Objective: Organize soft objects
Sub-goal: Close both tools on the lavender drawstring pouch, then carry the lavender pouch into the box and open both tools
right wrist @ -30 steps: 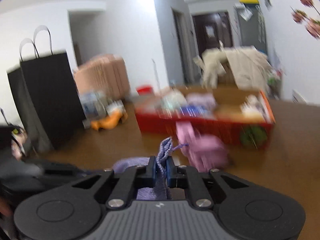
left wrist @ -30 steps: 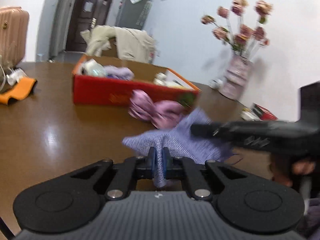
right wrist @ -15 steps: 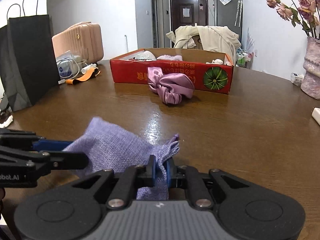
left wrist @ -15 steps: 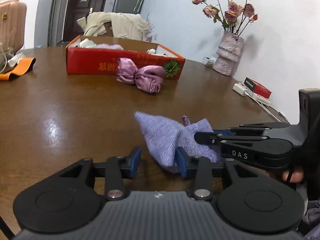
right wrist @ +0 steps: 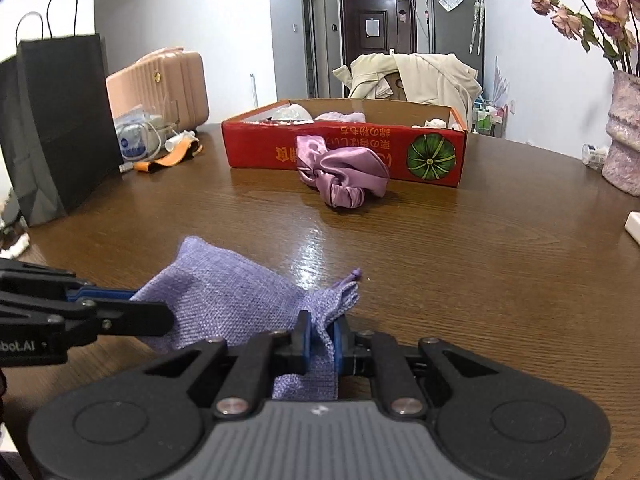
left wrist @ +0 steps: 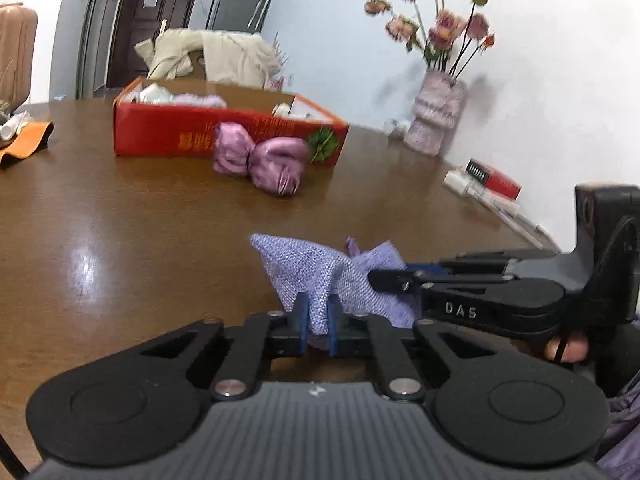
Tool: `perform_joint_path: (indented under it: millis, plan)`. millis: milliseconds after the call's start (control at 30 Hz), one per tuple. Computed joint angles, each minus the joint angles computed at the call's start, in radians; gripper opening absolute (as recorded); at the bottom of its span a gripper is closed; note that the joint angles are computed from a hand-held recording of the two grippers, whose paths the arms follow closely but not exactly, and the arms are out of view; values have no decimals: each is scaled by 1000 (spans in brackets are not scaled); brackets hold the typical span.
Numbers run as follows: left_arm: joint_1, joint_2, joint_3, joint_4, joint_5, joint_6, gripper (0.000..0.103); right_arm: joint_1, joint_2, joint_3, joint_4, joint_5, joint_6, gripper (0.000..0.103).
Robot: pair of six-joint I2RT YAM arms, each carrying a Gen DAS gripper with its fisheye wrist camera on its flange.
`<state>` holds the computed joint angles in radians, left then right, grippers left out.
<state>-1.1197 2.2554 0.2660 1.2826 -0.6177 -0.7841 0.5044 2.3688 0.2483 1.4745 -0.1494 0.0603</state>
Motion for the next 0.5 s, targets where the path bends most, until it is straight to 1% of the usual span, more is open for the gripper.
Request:
perform_joint_path:
  millis: [67,100,167,200,233,300,367,400,433,467,500]
  plan:
    - [34,-26,-17,43,29,39,9,-30,-49,-16,17,-42,12,9]
    - [65,-49,-24,69,57,83,9,-40,-78,-19,16,-55,19,9]
    - [132,-107,-27,89,121,175,9,-66,-175,-11,-24,-88,23,9]
    - [183,-150,-18,83,171,237,9,-74,-220,6,-61,-98,17,9]
    - [228,-192,-4,56,214,286,9,-84,-269,37,-121,-109,0,9]
    - [333,-276,54,-40,308,389,9,-98,-335,131,-246,-105,-47,8]
    - [450,-322,148,-146,411,478,9,-126,-358,275,-396,-127,-63,8]
    - [514,-326,214,-203,470,515,9,-140,-355,356,-470,-142,-61,8]
    - [561,-323,275,-255,516,538,9,-152,-327,465,-547,-156,-61,8]
    - [611,-308,350,-313,563,554,9,-159,-296,559,-610,-159,-53,8]
    - [659,-283,434,-376,610,565,9,-165,-252,681,-704,-160,-46,8]
